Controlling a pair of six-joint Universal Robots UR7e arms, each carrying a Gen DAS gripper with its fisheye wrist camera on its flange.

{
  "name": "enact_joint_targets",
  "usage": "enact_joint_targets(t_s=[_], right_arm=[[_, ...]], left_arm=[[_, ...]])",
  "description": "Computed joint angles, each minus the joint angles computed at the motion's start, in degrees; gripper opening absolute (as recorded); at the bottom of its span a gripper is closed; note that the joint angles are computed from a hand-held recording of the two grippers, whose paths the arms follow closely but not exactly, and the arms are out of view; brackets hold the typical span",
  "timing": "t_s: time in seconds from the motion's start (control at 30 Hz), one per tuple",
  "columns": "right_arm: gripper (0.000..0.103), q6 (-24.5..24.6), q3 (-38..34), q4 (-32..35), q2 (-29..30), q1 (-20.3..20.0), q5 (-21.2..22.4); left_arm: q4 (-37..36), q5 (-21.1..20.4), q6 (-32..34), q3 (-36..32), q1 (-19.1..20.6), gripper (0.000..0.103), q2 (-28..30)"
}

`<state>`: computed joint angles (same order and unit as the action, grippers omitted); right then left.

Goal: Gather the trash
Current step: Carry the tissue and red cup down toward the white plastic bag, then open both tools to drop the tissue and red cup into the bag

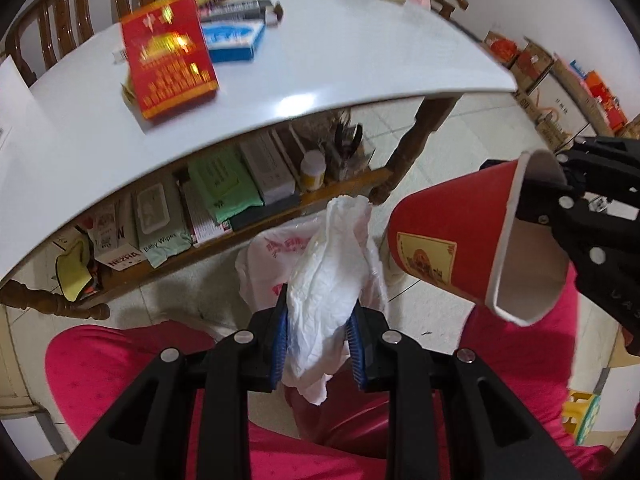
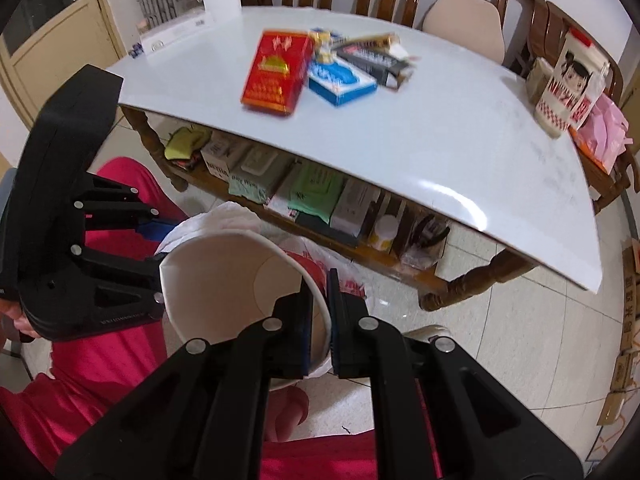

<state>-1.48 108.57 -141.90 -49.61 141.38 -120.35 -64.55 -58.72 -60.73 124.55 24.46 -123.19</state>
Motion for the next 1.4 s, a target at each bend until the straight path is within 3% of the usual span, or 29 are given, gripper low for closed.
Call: enact_joint_targets(t_s=[0.37,0.73,1.17,1.4], right_arm=[[0.008,0.69,2.8,-5.15,5.2,-3.54,-2.21],[0.008,4.17,2.64,-8.48,11.8,-8.83,-3.16],[0.008,8.88,-0.7,-8.46,20.65,-15.57,-5.11],[0.008,10.85,-2.67,-6.27,23.87,-18.78,-5.68]], left_arm=[[-10.69,-1.03,8.31,6.95,11.99,0.026,1.54],[-25.48,-0.26,18.72,11.09,27.8,0.026,8.56],[-39.14,-2.98,23.95,12.57,40.43,0.026,17.02],[-41.47,-3.16,24.22,12.26,44.75,0.026,21.72]])
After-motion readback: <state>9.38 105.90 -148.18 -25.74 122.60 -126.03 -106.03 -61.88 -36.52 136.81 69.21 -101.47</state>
